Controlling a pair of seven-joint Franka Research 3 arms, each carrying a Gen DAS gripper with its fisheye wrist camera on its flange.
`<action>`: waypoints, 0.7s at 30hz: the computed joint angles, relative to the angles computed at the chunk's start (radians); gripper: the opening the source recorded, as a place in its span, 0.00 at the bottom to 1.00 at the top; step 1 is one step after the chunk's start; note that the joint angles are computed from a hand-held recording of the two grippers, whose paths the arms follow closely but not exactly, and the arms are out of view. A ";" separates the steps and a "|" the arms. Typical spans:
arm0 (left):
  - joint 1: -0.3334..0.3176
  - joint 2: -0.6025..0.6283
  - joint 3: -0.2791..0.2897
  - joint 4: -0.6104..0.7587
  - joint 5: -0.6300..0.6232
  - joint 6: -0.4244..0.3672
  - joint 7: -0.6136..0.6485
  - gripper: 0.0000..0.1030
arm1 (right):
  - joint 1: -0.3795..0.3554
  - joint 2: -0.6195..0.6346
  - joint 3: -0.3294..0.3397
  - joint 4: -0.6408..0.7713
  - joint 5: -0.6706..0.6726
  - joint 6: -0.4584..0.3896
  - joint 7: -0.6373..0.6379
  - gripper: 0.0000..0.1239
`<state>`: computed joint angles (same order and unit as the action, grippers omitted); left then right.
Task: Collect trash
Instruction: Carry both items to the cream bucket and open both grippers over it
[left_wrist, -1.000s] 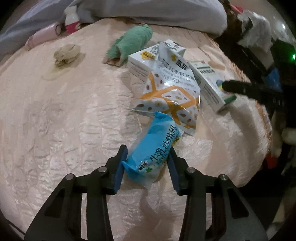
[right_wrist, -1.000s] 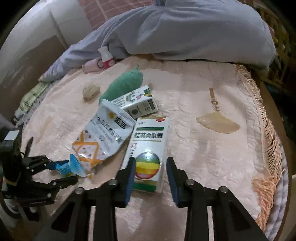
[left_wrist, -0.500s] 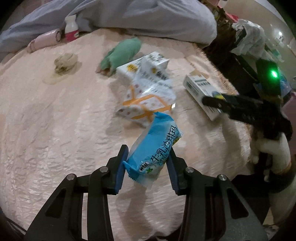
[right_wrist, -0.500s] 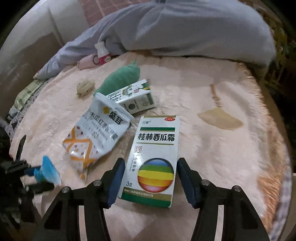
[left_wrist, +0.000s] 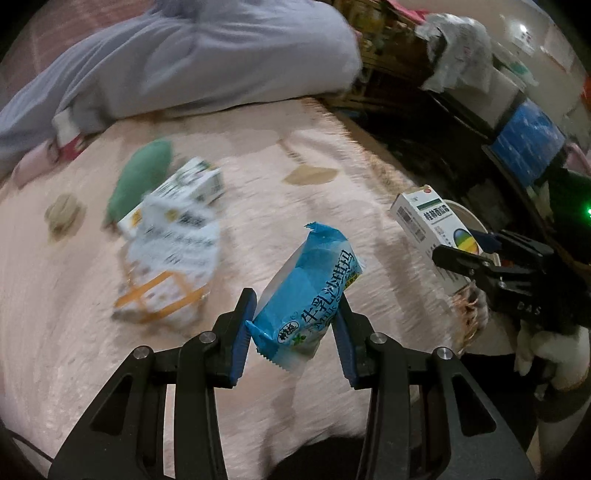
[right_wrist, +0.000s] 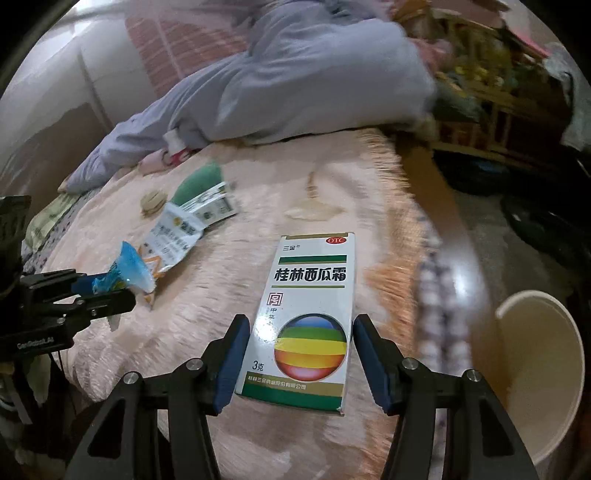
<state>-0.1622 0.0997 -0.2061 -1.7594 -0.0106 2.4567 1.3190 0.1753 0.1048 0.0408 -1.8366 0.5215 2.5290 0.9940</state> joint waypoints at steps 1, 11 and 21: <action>-0.007 0.019 -0.004 0.028 0.014 -0.010 -0.004 0.37 | -0.005 -0.009 -0.005 -0.010 0.006 0.006 -0.002 0.45; -0.101 0.255 -0.034 0.397 0.124 -0.159 -0.007 0.37 | -0.073 -0.070 -0.059 -0.080 0.023 0.049 0.004 0.45; -0.250 0.570 -0.031 0.897 0.164 -0.364 0.022 0.37 | -0.147 -0.081 -0.102 -0.105 0.041 0.070 0.036 0.45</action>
